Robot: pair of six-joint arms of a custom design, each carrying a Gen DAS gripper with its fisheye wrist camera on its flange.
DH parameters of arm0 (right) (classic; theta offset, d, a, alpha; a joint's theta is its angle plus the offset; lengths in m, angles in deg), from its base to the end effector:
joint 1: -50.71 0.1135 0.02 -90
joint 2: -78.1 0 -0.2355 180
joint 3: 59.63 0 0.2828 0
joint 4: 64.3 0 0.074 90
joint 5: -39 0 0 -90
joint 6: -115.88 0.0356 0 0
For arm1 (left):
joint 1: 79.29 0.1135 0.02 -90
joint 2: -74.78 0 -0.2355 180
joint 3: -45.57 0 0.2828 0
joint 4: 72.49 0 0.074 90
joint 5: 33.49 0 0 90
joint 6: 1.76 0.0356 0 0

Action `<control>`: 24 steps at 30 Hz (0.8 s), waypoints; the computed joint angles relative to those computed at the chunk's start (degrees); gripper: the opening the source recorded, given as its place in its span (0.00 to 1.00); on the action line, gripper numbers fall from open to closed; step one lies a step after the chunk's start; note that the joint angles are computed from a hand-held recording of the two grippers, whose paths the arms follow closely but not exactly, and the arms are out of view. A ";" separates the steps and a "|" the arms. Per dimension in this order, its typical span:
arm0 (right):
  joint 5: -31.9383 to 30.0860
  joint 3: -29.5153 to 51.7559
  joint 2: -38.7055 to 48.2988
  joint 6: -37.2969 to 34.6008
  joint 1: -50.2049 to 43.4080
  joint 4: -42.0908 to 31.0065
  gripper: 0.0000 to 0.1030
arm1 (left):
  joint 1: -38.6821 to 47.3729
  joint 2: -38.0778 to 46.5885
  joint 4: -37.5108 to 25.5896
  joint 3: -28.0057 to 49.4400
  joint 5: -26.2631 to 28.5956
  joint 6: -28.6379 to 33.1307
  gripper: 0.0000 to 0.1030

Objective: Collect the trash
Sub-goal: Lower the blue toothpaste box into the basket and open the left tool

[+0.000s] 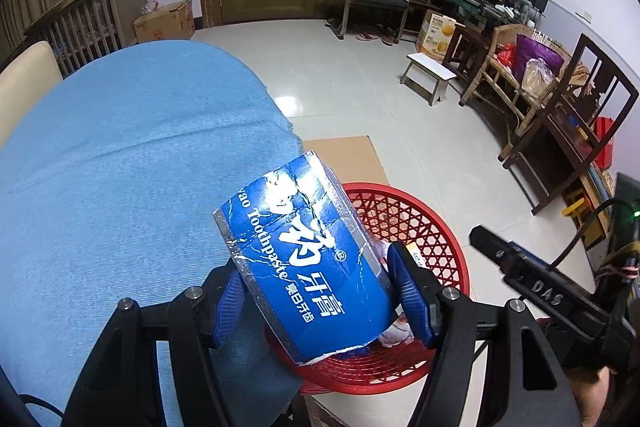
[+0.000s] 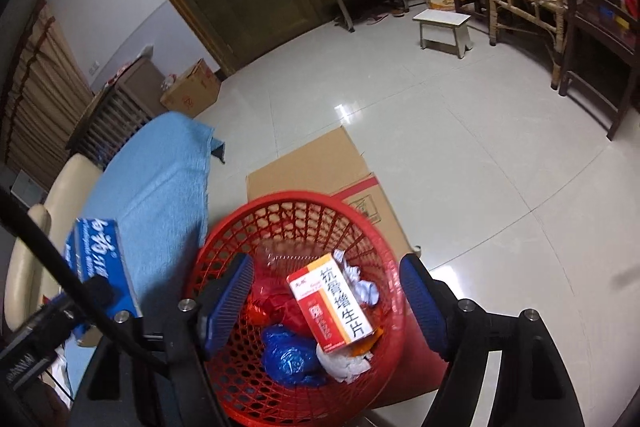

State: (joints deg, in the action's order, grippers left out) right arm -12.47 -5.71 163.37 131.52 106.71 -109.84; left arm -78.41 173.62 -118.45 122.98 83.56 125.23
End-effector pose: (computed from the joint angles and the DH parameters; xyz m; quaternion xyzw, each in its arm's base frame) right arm 0.1667 0.2075 0.1019 0.4279 0.8354 0.0541 0.3408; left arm 0.3603 -0.0107 0.1453 0.3391 0.8922 -0.1551 0.2547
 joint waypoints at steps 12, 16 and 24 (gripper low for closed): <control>4.39 -2.15 -7.66 5.69 3.03 -8.90 0.78 | -4.06 -0.38 1.64 -2.82 -1.84 -0.66 0.67; 4.98 -2.68 -8.80 7.76 3.84 -10.58 0.78 | -4.67 0.08 2.28 -3.05 -2.51 -0.91 0.67; 5.95 -2.52 -9.94 9.07 4.64 -12.80 0.78 | -7.22 4.85 -0.51 0.62 -4.89 -1.66 0.75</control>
